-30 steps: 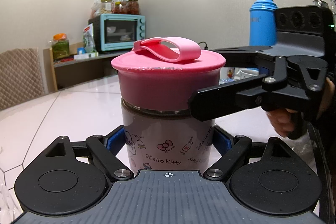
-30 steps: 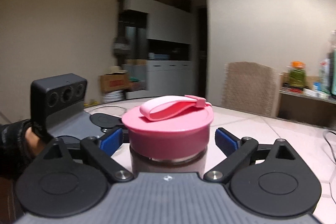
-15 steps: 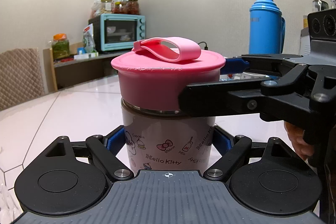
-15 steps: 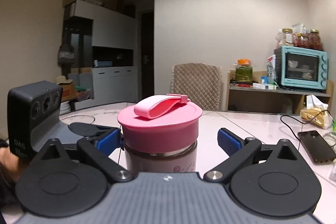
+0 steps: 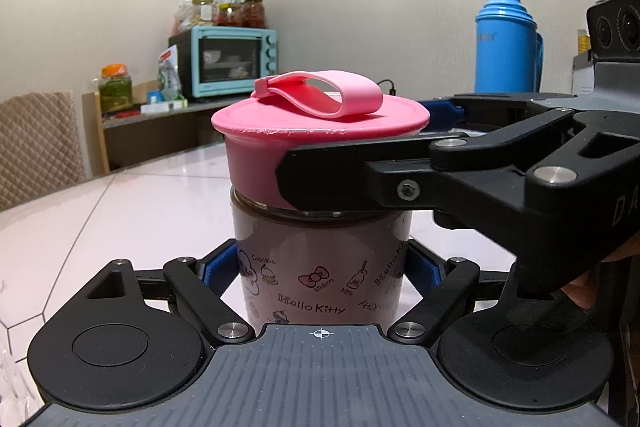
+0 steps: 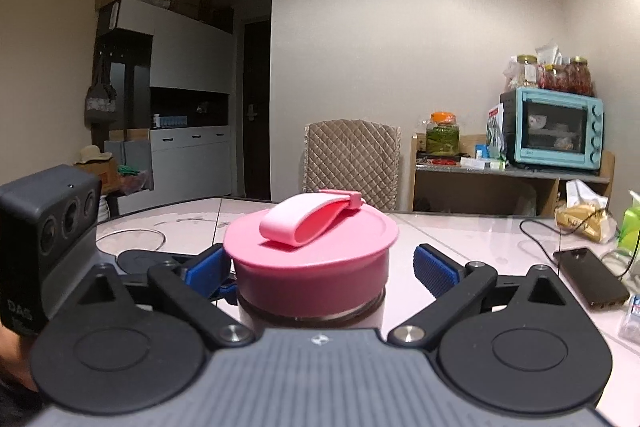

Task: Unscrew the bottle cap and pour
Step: 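Regrip the pink lid with the right gripper and twist it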

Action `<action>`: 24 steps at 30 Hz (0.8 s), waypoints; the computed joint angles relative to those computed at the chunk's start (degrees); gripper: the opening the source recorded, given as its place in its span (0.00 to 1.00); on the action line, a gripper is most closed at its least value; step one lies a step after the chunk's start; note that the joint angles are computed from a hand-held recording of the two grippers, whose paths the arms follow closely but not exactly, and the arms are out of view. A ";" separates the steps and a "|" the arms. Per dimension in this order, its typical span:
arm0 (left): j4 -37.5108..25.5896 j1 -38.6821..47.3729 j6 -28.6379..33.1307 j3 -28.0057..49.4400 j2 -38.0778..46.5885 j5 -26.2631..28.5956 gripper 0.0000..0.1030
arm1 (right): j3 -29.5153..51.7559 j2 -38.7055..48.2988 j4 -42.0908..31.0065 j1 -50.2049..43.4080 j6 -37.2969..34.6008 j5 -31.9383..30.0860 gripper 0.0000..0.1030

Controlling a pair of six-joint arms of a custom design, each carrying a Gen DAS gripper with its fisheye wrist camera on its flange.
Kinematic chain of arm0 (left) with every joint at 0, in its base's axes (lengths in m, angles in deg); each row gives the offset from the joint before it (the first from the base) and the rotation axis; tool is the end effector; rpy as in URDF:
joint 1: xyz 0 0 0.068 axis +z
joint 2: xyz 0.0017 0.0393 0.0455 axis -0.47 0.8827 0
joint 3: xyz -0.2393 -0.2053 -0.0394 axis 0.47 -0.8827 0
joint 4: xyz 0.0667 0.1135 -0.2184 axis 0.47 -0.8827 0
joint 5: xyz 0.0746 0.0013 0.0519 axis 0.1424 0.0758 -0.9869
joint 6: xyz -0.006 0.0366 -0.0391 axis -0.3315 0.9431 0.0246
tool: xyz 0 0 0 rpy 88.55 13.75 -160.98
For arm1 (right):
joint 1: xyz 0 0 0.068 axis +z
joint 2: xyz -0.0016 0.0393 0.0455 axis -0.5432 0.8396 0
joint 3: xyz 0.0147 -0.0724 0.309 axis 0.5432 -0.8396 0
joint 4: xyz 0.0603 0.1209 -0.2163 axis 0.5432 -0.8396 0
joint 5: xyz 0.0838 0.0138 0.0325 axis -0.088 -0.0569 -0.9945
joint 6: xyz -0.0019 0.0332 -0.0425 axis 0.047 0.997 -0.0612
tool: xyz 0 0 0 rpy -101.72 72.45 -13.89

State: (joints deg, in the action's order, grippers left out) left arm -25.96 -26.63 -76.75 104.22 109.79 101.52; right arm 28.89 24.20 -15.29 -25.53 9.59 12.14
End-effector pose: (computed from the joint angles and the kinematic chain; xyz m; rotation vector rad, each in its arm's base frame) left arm 0.2771 -0.0055 0.1475 0.3533 1.9082 -0.2301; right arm 0.3459 0.0688 0.1716 -0.7994 1.6432 0.6169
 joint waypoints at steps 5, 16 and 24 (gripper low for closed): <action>-0.04 0.19 0.02 0.04 0.04 0.21 0.87 | -0.45 -0.29 0.04 1.17 -0.95 1.00 0.83; -0.17 0.40 0.12 0.35 0.26 0.43 0.87 | 6.30 0.84 -11.17 -2.54 -9.64 -10.17 0.83; -0.34 0.54 0.14 0.53 0.30 0.56 0.87 | 29.78 8.26 -53.53 -7.42 -37.67 -28.65 0.83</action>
